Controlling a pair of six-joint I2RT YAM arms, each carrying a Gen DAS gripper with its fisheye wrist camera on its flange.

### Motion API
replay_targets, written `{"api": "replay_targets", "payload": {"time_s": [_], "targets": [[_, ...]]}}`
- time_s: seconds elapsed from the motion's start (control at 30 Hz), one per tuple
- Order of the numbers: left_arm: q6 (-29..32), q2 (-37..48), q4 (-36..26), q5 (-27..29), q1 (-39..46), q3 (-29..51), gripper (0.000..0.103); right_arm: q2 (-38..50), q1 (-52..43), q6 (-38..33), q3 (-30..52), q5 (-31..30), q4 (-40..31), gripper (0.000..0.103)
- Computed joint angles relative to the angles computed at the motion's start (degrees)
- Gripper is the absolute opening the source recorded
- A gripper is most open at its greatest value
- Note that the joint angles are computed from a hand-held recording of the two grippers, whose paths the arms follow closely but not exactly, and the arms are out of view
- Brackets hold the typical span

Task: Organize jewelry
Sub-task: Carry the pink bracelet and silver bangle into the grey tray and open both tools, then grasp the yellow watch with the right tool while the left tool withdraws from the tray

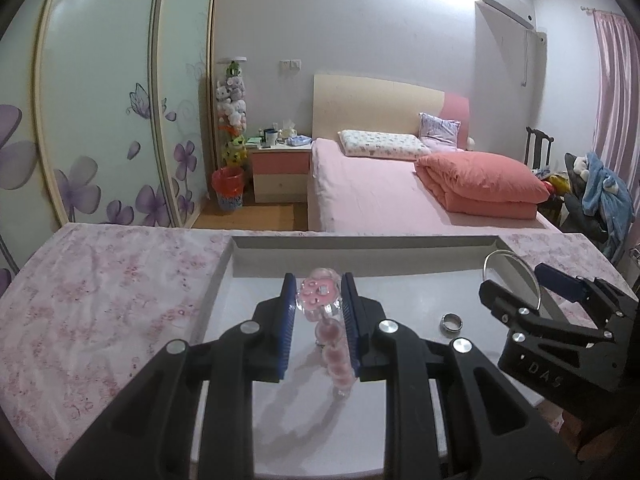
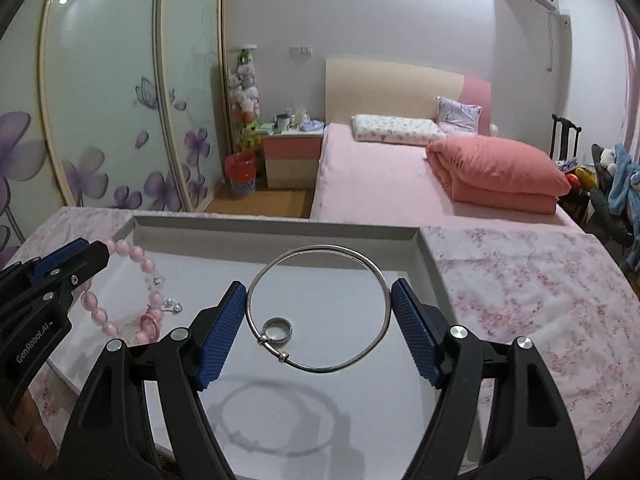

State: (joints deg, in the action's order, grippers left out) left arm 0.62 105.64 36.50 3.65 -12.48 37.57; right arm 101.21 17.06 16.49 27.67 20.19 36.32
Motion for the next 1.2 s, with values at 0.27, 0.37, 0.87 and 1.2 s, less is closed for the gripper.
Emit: {"api": "replay_targets", "payload": {"time_s": [0.27,0.37,0.87,1.2], "targets": [[-1.1,0.5,-1.8,0.6,0.7,1.6,0.032,-1.4,0.2,0.7,1.2,-0.9,-2.8,0.082],[-1.4,-1.1,-1.9,0.6,0.8,0.7,0.032,-3.2,-0.2,0.9,0.3,-0.9,-2.8,0.082],[1.4,-18.8,-5.4,7.1,5.1,-12.4,0.032,-23.0,5.1,1.3,-11.5,4.5,-7.2,0.082],[8.2,-41.2,-17.1,17.4,12.8,-27.7,0.036,-55.9,22.9,14.7,-23.9,16.1,-33.6,0.082]]}}
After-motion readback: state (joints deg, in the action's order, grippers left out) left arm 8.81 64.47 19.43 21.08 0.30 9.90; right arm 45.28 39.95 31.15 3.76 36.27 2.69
